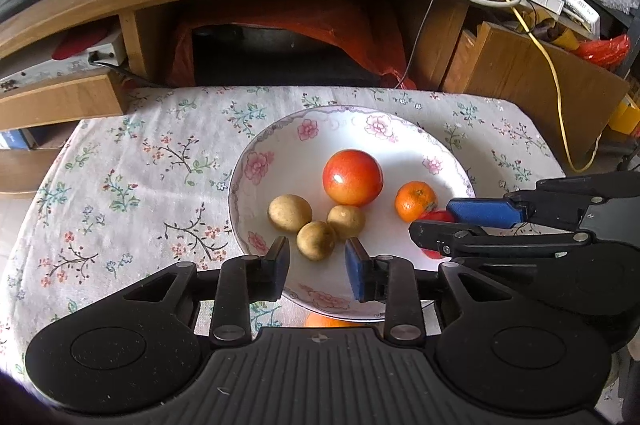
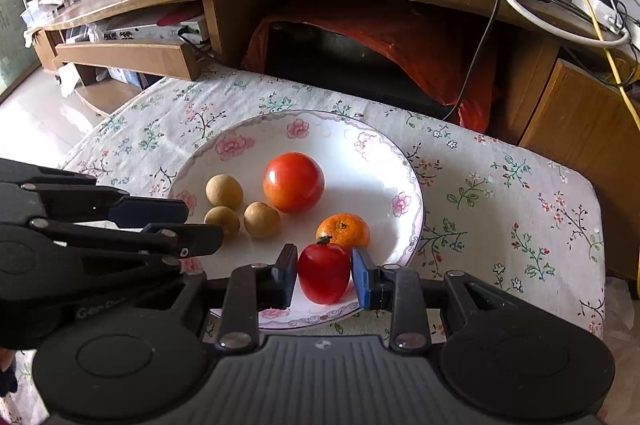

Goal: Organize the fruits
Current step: 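Open both grippers to drop the brown fruit and tomato into the bowl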

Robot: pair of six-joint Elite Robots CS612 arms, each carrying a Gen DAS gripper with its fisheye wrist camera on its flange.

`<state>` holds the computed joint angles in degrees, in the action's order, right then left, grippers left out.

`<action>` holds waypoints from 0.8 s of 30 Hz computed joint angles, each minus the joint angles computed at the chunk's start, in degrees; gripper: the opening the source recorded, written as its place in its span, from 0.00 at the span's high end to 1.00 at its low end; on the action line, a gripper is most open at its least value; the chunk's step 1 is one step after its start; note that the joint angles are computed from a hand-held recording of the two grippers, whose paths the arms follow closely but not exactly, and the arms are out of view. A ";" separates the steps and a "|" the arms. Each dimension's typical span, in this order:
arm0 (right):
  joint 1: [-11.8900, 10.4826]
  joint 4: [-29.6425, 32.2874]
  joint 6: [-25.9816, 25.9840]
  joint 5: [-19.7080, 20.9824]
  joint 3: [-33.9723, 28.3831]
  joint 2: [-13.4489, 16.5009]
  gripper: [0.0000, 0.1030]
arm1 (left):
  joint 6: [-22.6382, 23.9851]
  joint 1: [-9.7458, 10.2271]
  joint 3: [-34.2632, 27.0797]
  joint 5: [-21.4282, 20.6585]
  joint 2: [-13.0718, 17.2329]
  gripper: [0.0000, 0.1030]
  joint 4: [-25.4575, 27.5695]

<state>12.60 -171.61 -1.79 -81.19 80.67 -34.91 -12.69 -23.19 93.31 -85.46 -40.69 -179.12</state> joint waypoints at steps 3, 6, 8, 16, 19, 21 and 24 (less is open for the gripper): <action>-0.18 -0.37 1.14 0.77 0.15 -0.07 0.70 | -0.58 0.12 0.11 -0.35 -0.11 0.60 -0.80; -0.47 -0.95 2.82 1.86 0.31 -0.15 0.70 | -0.77 0.18 0.27 -0.54 -0.24 0.57 -1.75; -0.56 -1.38 3.38 2.02 0.36 -0.19 0.70 | -0.75 0.17 0.29 -0.61 -0.27 0.56 -2.00; -0.58 -2.41 4.49 1.81 0.67 -0.42 0.69 | -0.31 0.17 0.93 -0.78 -0.64 0.53 -2.60; -0.45 -2.82 4.43 1.74 1.05 -0.65 0.69 | 0.06 0.24 1.79 -0.73 -1.08 0.50 -3.25; -0.37 -3.13 4.07 1.99 1.47 -0.91 0.69 | 0.23 0.32 2.41 -0.66 -1.39 0.49 -3.45; -0.17 -3.06 3.37 2.31 1.98 -1.26 0.69 | 0.35 0.39 3.26 -0.44 -1.89 0.49 -3.49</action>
<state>12.43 -174.67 1.57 -78.88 82.65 -36.17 -12.34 -22.80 96.57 -85.90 -42.59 -182.61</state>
